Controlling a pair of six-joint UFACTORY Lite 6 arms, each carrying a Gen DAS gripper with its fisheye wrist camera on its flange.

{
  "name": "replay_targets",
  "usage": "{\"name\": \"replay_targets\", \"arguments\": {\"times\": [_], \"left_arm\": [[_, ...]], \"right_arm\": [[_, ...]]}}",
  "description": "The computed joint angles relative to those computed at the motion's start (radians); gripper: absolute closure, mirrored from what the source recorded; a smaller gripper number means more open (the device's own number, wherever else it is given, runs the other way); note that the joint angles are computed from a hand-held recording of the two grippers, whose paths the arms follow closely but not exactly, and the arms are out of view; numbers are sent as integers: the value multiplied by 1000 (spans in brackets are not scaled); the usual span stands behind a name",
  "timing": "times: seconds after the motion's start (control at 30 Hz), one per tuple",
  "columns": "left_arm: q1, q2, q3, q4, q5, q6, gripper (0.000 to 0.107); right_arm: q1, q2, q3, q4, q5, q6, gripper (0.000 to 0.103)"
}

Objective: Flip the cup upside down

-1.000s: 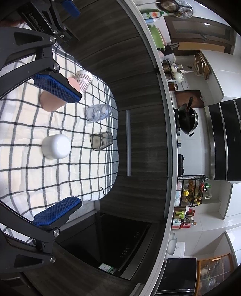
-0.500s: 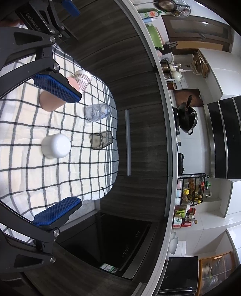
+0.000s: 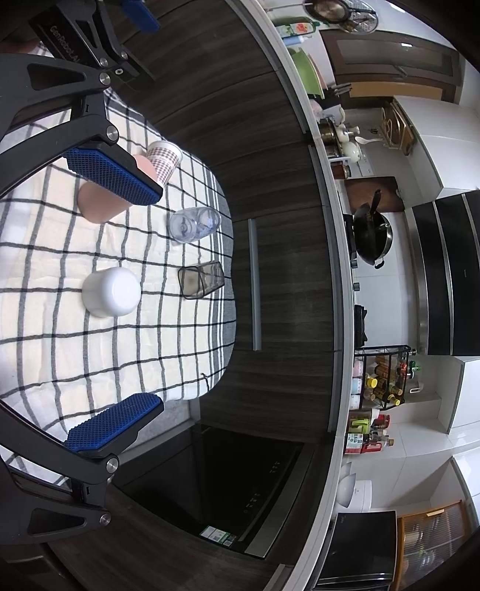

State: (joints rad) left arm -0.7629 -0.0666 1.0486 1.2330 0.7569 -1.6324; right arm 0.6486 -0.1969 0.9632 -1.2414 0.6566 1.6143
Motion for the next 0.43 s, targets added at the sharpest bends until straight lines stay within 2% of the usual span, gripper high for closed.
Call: {"name": "replay_targets", "arguments": {"times": [0.23, 0.43], "left_arm": [[13, 14, 11, -23, -20, 7, 4], [2, 41, 31, -12, 15, 13, 4]], "right_arm": [[-2, 4, 2, 5, -3, -1, 1], [-8, 12, -1, 2, -6, 10, 1]]}}
